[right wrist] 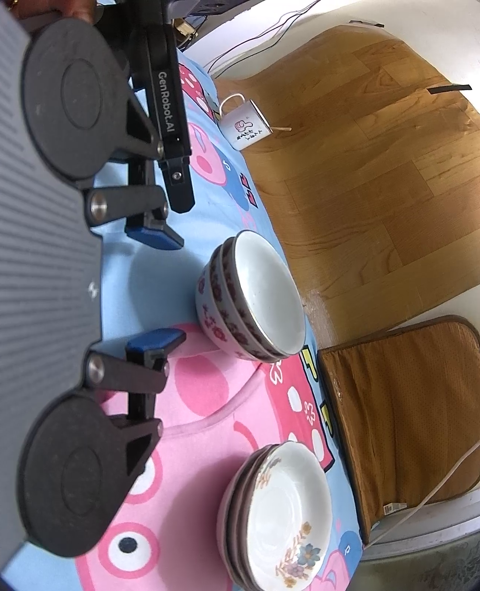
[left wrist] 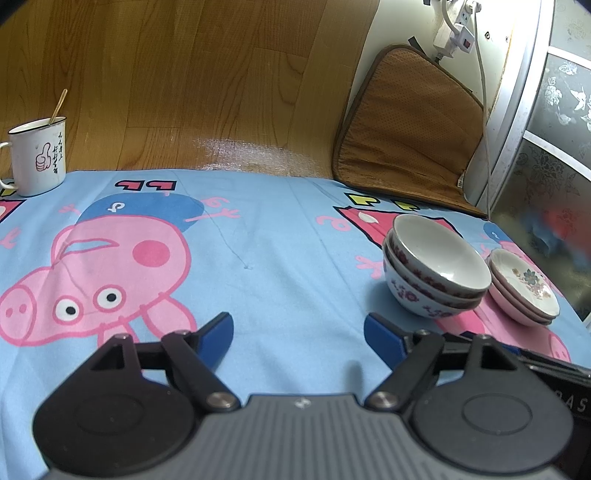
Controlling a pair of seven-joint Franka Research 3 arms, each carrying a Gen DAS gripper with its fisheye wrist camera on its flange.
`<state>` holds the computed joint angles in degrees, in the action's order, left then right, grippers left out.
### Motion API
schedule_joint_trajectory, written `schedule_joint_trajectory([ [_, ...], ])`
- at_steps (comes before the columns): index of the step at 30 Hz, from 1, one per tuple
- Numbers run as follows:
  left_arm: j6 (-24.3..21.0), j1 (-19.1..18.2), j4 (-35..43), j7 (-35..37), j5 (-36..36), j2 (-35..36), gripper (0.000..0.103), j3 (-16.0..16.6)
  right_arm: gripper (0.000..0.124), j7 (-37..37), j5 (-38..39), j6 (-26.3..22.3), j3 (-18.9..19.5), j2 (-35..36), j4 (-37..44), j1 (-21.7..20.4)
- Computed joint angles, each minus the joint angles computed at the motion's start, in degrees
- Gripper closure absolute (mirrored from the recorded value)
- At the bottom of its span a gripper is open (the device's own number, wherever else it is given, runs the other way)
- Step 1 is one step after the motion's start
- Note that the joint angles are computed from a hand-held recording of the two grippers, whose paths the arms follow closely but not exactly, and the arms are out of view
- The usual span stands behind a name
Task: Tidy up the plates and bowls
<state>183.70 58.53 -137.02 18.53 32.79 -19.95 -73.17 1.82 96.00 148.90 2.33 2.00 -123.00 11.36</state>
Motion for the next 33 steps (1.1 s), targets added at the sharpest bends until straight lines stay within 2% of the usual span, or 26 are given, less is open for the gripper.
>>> schedule_joint_trajectory([
  [9, -0.06, -0.08, 0.00, 0.15, -0.06, 0.07, 0.022, 0.09, 0.065, -0.21, -0.93, -1.15, -0.11, 0.13, 0.09, -0.31],
  [33, -0.28, -0.04, 0.17, -0.08, 0.23, 0.16, 0.022, 0.02, 0.065, 0.17, 0.65, -0.41, -0.25, -0.08, 0.04, -0.33],
])
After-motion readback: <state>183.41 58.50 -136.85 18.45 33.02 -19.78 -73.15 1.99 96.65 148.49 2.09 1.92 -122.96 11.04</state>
